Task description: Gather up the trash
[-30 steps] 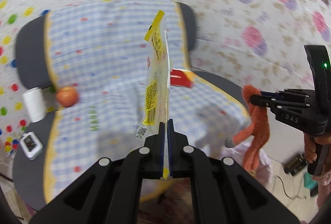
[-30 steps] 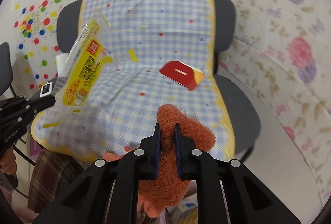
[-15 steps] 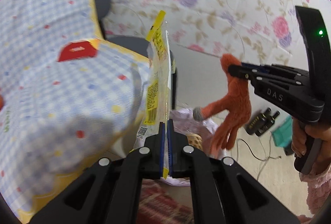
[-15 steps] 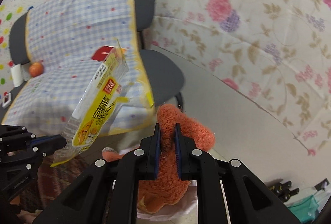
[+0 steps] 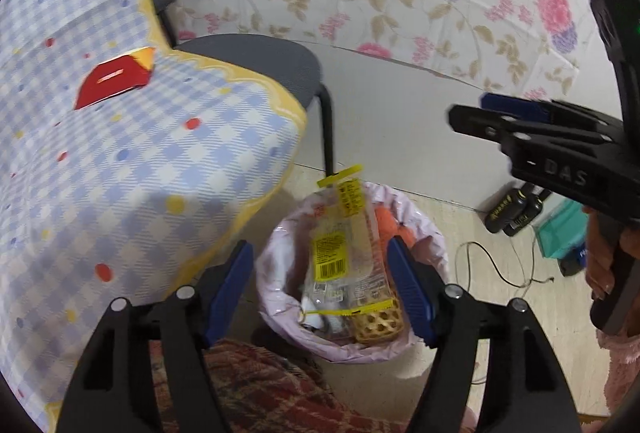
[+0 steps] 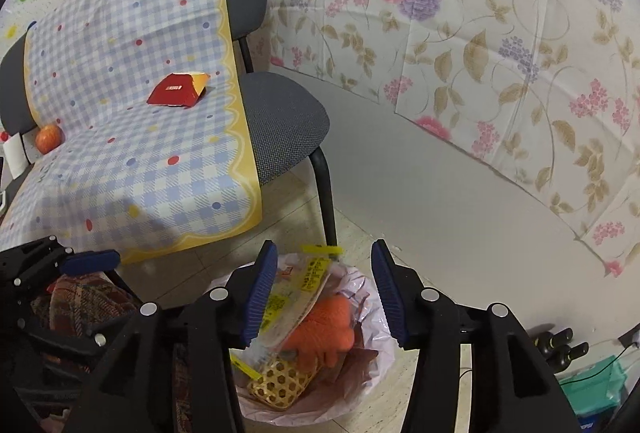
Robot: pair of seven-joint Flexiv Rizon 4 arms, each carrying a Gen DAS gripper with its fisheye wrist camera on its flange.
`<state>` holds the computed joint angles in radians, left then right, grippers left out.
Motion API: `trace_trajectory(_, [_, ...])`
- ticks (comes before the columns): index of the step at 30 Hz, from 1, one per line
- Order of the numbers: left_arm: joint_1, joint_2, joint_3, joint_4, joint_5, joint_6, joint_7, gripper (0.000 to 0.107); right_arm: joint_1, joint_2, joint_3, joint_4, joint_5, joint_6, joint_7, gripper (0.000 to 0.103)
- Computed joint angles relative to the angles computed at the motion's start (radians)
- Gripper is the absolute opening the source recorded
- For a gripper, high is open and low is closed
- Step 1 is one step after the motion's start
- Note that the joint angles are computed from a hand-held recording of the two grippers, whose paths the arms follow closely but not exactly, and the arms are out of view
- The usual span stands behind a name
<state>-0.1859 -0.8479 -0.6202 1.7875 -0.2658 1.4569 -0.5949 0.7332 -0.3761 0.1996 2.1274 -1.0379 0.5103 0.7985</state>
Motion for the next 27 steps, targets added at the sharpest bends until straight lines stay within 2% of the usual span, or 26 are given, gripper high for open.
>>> trace_trajectory(6, [0.0, 0.01, 0.034, 0.003, 0.02, 0.106, -0.059, 0.069, 0.005, 0.011, -0.001, -0.007, -0.042, 0.016, 0.032, 0.051])
trace_trajectory(11, [0.048, 0.02, 0.027, 0.005, 0.058, 0.186, -0.14, 0.069, 0.02, 0.01, -0.009, -0.052, -0.107, -0.006, 0.003, 0.05])
trace_trajectory(18, [0.08, 0.037, 0.068, -0.037, 0.097, 0.253, -0.273, 0.07, -0.025, -0.022, -0.048, -0.114, -0.217, 0.089, -0.062, 0.05])
trace_trajectory(23, [0.045, 0.037, 0.169, -0.102, 0.101, 0.255, -0.368, 0.07, -0.074, -0.088, -0.099, -0.194, -0.283, 0.215, -0.136, 0.052])
trace_trajectory(24, [0.032, 0.034, 0.193, -0.122, 0.098, 0.242, -0.381, 0.07, -0.084, -0.105, -0.112, -0.213, -0.287, 0.236, -0.156, 0.057])
trace_trajectory(26, [-0.02, 0.024, 0.274, -0.181, 0.077, 0.212, -0.418, 0.071, -0.102, -0.135, -0.137, -0.244, -0.304, 0.283, -0.176, 0.058])
trace_trajectory(27, [-0.024, 0.016, 0.285, -0.201, 0.076, 0.205, -0.425, 0.072, -0.113, -0.151, -0.152, -0.263, -0.317, 0.31, -0.191, 0.058])
